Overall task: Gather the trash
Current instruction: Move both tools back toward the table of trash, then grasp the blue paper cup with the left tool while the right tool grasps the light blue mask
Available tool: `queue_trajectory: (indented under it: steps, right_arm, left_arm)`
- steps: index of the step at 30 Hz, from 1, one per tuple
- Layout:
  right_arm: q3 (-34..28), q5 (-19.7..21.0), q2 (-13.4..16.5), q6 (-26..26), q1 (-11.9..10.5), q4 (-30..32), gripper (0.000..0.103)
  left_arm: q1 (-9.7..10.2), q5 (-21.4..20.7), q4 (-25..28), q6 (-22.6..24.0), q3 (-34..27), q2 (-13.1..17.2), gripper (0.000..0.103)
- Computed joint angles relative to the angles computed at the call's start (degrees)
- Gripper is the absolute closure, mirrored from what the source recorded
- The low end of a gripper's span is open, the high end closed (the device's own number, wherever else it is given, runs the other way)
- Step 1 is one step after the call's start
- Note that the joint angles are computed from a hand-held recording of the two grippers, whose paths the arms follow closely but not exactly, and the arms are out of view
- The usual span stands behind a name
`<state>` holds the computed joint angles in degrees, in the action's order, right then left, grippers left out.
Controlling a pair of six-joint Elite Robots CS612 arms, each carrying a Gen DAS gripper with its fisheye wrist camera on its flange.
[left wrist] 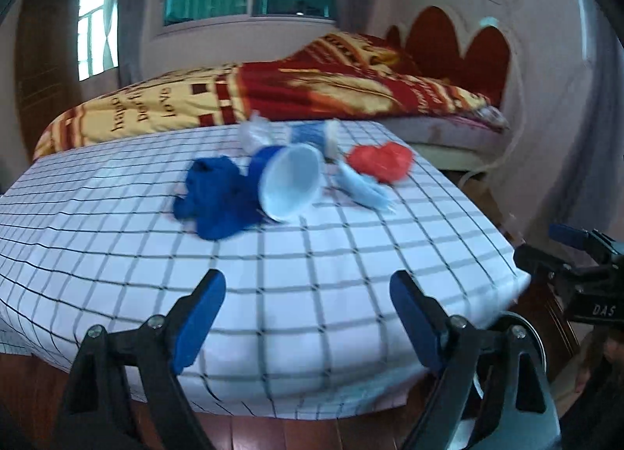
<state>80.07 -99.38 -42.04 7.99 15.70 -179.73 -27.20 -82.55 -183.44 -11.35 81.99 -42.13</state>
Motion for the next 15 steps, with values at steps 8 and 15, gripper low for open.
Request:
queue_trajectory:
  steps: [8,15]
  right_arm:
    - [-11.6,3.3,5.5,-2.9,0.5,7.7,0.019]
    - [-20.3,4.8,10.1,-4.7,0.1,14.9,0.028]
  left_arm:
    - [1.43,1.2,4.1,-3.2,-6.4,3.2,0.034]
    - [1.84,0.6,7.5,-3.2,-11.8,6.2,0.037]
